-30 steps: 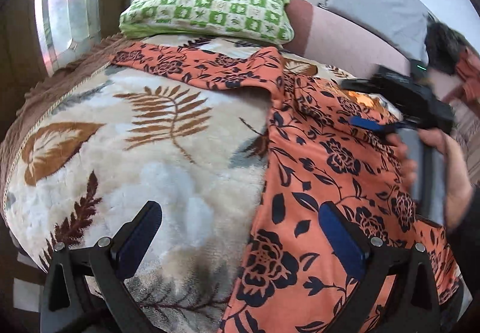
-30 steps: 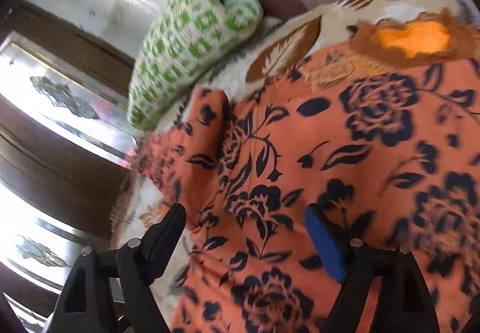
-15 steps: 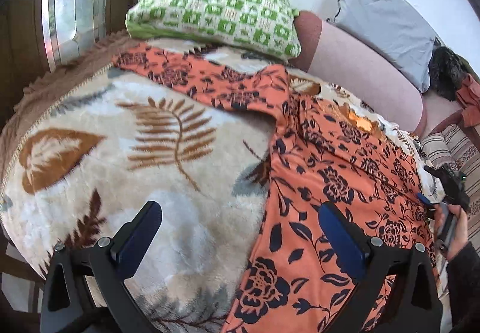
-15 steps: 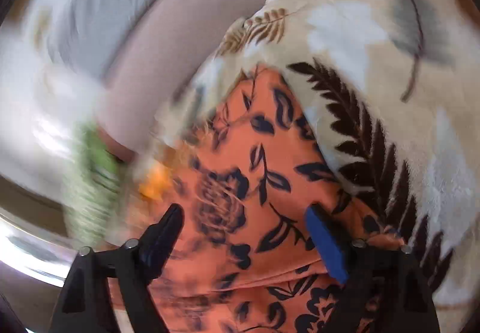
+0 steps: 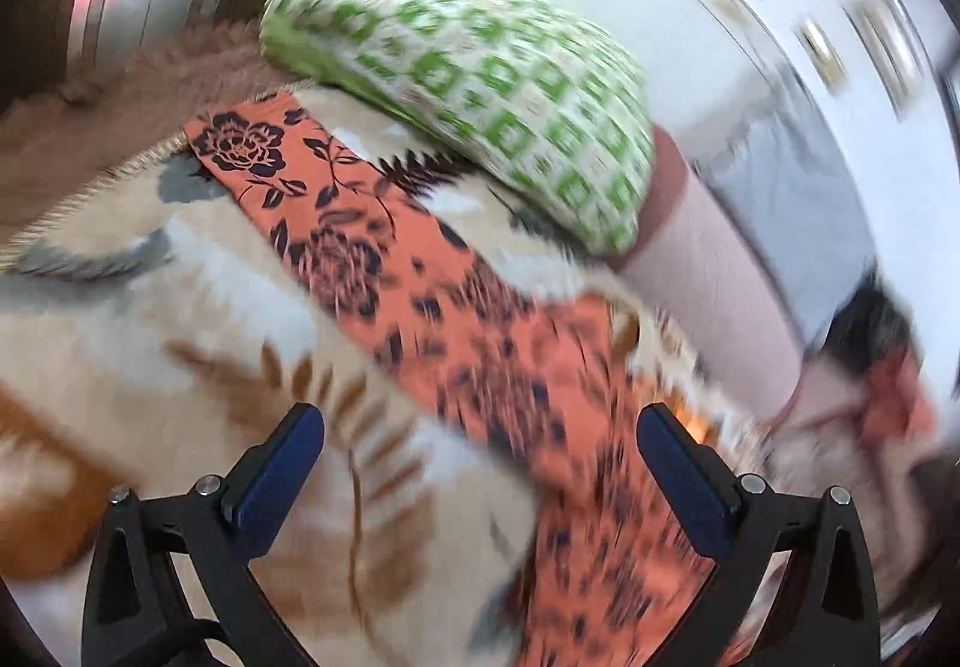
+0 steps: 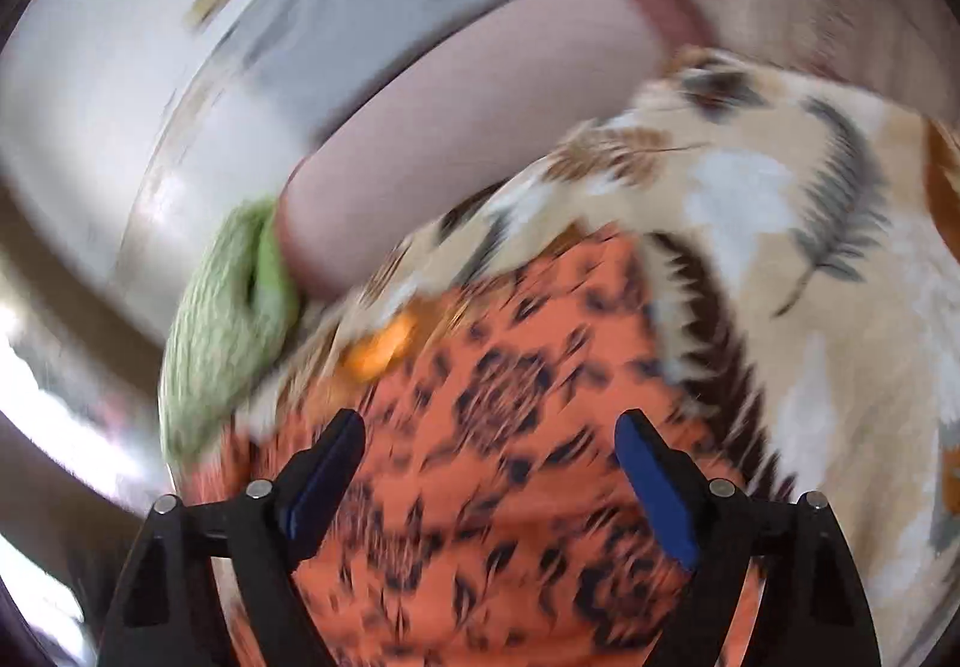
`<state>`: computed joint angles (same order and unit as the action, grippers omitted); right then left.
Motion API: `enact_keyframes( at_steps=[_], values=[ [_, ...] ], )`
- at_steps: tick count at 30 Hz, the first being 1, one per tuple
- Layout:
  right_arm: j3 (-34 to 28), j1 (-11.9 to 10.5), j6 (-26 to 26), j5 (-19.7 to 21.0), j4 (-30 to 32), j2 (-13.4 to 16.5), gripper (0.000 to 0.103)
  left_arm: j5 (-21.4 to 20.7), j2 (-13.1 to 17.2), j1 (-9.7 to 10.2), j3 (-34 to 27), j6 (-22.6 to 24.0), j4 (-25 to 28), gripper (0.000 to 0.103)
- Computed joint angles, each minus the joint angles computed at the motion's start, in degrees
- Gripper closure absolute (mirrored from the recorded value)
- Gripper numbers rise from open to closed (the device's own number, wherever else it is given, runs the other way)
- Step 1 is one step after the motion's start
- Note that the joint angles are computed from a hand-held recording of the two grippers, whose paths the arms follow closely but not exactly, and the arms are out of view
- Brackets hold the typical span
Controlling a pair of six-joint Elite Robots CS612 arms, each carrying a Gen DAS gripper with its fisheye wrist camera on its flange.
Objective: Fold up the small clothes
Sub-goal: 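Grasp the other shirt side with the left tool, fold it over the middle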
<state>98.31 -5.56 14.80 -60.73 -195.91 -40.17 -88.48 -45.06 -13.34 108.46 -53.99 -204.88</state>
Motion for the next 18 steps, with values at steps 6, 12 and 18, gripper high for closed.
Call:
enact_keyframes(
  at_steps=[6, 12, 18],
  values=[
    [2.1, 1.1, -3.5, -2.4, 4.9, 1.1, 0.015, -3.0, 5.5, 6.94, -7.4, -9.0, 0.7, 0.001],
    [2.2, 1.4, -4.3, -3.9, 3.1, 1.8, 0.014, -4.9, 9.1, 9.55, -11.4, -14.5, 1.3, 0.001],
    [1.5, 2.0, -4.8, -5.3, 3.6, 2.0, 0.012, -1.6, 8.9, 9.69, -12.9, -16.4, 7.3, 0.072]
  ],
)
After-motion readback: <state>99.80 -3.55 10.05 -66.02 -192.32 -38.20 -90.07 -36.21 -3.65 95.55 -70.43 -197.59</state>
